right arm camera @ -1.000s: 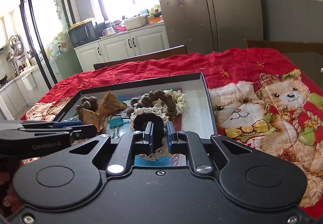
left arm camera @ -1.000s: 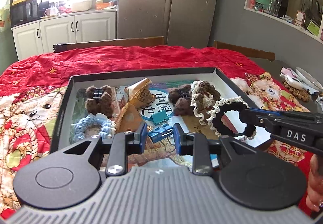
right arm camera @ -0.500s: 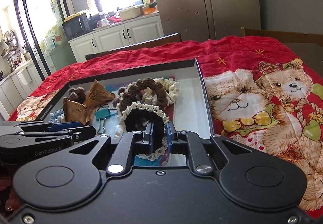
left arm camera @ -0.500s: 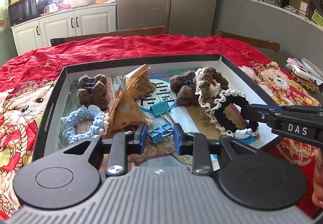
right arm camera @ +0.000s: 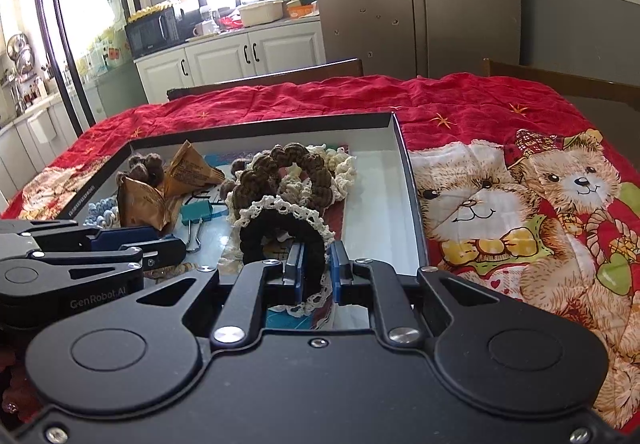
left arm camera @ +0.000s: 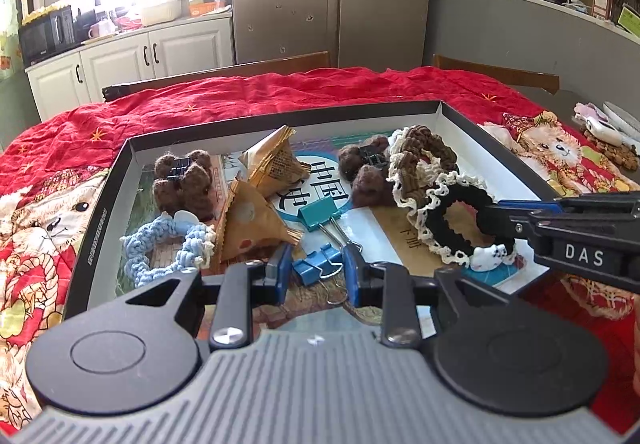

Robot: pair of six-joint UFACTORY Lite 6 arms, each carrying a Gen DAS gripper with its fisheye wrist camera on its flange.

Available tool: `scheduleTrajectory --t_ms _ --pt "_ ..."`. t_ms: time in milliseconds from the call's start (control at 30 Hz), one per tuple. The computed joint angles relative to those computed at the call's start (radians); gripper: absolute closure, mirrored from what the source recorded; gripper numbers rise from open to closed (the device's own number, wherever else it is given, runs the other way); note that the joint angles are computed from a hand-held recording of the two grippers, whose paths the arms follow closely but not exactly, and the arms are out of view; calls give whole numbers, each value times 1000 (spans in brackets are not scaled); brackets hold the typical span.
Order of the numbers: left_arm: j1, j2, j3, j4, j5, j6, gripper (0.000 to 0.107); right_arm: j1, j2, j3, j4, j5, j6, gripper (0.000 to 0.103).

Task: Organize objects
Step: 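Lower both held items into the box and open both tools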

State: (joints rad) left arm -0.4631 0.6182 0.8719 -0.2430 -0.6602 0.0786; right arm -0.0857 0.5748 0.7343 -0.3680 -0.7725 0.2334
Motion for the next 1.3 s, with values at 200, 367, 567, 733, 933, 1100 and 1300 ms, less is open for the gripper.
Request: scheduleTrajectory --t_ms 200,367,567,733,933,1100,1300 --pt "-15 3 -2 -38 -14 39 66 32 1 12 53 39 -61 89" --pt "-16 2 -6 -42 -21 40 56 35 0 7 61 33 -66 89" --pt "-20 -8 -16 -45 -31 40 49 24 -9 -1 50 19 -61 71" --pt "-26 -35 -40 -42 -42 39 47 -5 -13 -7 1 0 -16 68" --pt "-35 -86 -83 -63 -55 48 42 -32 -66 -55 -52 -31 18 68" --pt "-61 -168 -158 -106 -74 67 37 -45 -165 -138 -81 -57 23 68" --pt "-107 -305 -285 -177 -89 82 29 -71 -363 -293 -148 -79 26 67"
